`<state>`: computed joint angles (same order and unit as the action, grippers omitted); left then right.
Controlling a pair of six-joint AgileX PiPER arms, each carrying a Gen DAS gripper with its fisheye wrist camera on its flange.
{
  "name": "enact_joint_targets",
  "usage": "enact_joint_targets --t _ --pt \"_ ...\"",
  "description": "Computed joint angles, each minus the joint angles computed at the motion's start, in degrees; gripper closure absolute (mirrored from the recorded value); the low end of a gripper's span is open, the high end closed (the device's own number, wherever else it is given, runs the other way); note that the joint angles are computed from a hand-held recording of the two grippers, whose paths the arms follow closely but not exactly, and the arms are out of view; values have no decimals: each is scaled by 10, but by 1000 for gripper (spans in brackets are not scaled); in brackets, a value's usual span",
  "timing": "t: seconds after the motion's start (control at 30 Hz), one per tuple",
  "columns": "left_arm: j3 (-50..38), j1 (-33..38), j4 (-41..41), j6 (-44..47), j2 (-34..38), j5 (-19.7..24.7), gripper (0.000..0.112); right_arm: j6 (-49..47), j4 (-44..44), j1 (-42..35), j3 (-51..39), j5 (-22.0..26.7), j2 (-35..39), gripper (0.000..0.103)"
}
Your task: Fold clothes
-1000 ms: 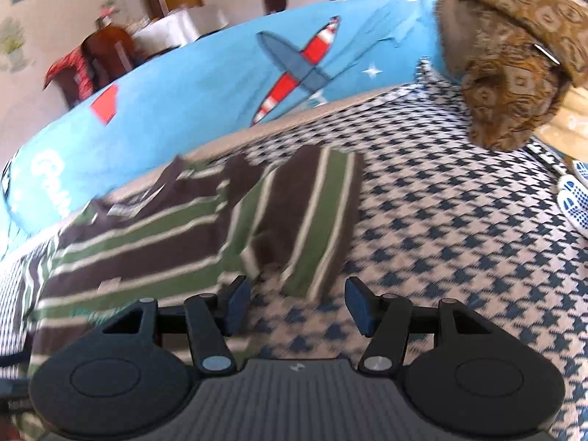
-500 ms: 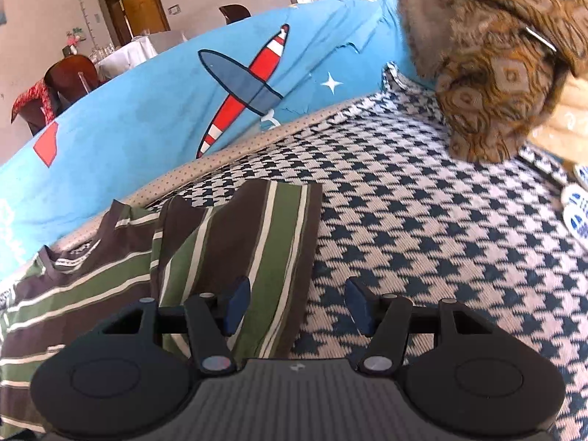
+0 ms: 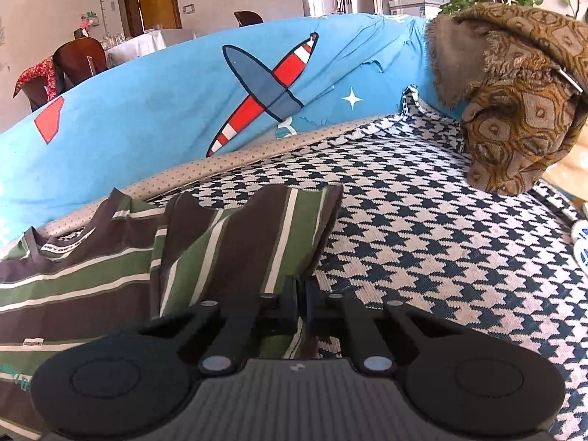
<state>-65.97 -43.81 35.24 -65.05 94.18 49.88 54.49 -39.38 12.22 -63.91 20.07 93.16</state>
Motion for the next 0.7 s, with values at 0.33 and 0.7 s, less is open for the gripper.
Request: enact_joint_targets --t 0.33,0.7 --pt "3 1 1 1 1 -2 9 120 -99 25 -31 138 -6 98" --pt "11 2 13 -12 -5 -5 9 165 -125 33 -23 158 -23 91"
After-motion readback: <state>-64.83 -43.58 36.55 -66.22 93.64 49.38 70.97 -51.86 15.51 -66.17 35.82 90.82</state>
